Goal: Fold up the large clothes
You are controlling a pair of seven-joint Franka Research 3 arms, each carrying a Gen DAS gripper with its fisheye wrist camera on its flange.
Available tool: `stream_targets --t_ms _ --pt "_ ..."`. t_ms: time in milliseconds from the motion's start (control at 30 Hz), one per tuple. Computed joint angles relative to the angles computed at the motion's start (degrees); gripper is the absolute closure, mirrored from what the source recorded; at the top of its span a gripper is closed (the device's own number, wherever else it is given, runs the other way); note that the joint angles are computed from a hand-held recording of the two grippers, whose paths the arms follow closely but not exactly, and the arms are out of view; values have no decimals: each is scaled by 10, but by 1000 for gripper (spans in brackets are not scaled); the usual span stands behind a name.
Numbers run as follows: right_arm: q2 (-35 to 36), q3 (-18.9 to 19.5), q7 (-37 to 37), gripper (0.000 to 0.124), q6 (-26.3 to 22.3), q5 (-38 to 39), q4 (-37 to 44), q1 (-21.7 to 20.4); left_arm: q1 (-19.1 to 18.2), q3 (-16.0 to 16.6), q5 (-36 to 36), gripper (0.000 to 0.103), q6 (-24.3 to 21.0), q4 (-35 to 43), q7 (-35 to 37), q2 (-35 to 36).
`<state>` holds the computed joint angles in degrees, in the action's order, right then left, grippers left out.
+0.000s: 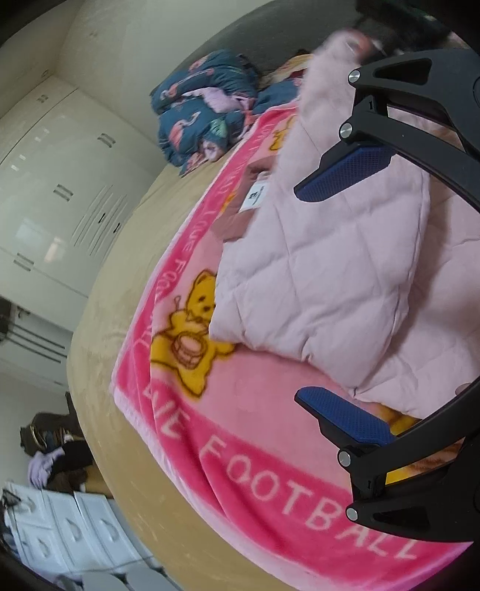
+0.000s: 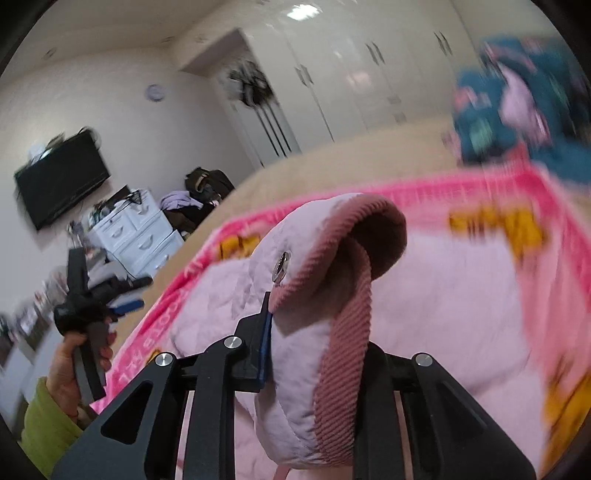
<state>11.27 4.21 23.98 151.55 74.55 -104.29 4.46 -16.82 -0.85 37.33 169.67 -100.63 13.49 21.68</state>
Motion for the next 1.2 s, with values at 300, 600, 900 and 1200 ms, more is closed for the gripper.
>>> stream_targets --t_ms 300,600,900,1200 --pt "109 -5 105 104 54 -168 139 4 -3 -2 3 9 -24 32 11 22" --pt "168 9 243 103 69 -274 149 -15 -8 -27 -26 9 -67 102 106 75" --pt "173 20 315 85 73 -330 141 -26 -18 -27 -57 9 -91 139 156 109" --pt "143 45 324 46 156 -315 93 -45 -27 -25 -67 9 -103 158 181 124"
